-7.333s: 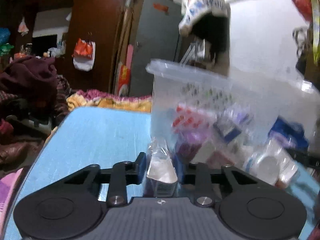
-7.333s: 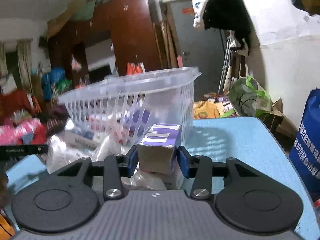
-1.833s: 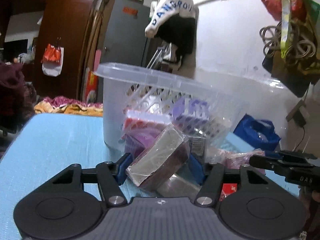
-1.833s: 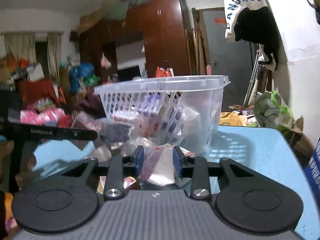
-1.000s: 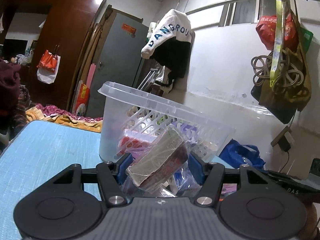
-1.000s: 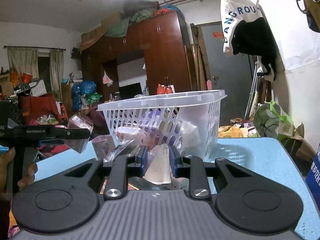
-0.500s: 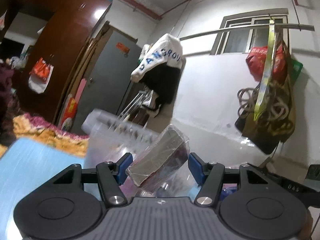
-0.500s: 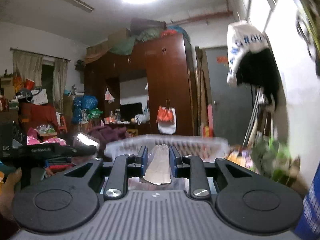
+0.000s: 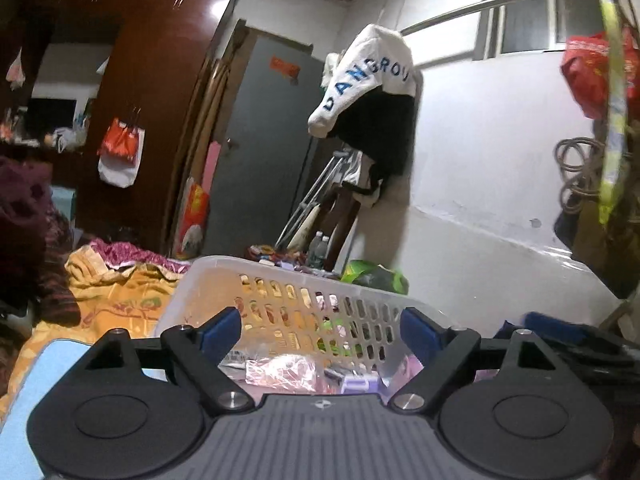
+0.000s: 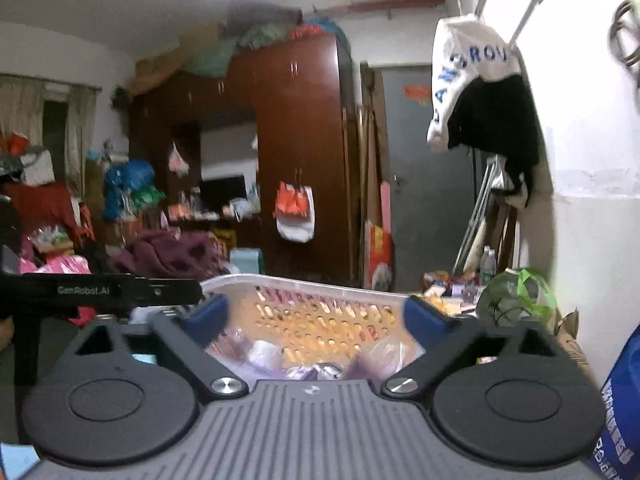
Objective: Organize objects
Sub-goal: 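Lift both items over the basket and open both tools, then grasp a clear-wrapped white box with the left tool while the right grasps a red-white box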
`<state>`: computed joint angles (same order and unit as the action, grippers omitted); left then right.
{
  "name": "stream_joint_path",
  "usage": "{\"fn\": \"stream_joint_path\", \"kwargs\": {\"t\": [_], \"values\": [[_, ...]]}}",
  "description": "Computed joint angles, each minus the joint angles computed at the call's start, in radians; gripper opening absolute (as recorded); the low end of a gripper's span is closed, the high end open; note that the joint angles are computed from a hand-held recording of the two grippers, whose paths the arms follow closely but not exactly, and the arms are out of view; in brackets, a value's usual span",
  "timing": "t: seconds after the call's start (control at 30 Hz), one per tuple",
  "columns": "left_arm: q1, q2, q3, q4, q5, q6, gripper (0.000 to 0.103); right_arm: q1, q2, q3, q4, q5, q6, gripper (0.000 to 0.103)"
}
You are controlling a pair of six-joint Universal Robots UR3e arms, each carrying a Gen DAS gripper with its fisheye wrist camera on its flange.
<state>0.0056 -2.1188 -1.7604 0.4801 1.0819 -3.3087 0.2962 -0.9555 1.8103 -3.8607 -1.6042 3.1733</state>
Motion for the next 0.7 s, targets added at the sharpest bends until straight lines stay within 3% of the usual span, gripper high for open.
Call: {"fn": "stream_joint_path", "kwargs": {"t": [0.1, 0.17, 0.3, 0.4, 0.5, 0.53, 0.57, 0.7], "values": [[0.054, 0.086, -0.259, 0.198, -0.045, 0.016, 0.092, -0.005, -0.011, 0.25, -0.233, 0.07, 0.038, 0.103], [0.085, 0.119, -0.427, 0.305, -0.076, 0.06, 0.097, -0.018, 0.017, 0.352, -0.301, 0.15, 0.061, 0.103], [0.169, 0.046, -0.651, 0.523, -0.197, 0.101, 0.097, 0.059, 0.164, 0.346, -0.339, 0.106, 0.079, 0.103], [0.156, -0.004, -0.672, 0.513, -0.188, 0.145, 0.097, 0.133, 0.196, 0.234, -0.196, 0.024, 0.044, 0.103], [0.121, -0.004, -0.661, 0.491, -0.138, 0.173, 0.095, 0.185, 0.183, 0.151, -0.06, -0.07, -0.001, 0.092], [0.123, -0.006, -0.668, 0.513, -0.14, 0.175, 0.095, 0.198, 0.177, 0.139, -0.026, -0.088, -0.009, 0.078], [0.113, -0.003, -0.663, 0.509, -0.126, 0.181, 0.095, 0.203, 0.178, 0.131, -0.007, -0.094, -0.024, 0.075], [0.066, 0.011, -0.652, 0.446, -0.059, 0.218, 0.095, 0.172, 0.184, 0.236, -0.152, -0.044, -0.019, 0.063]]}}
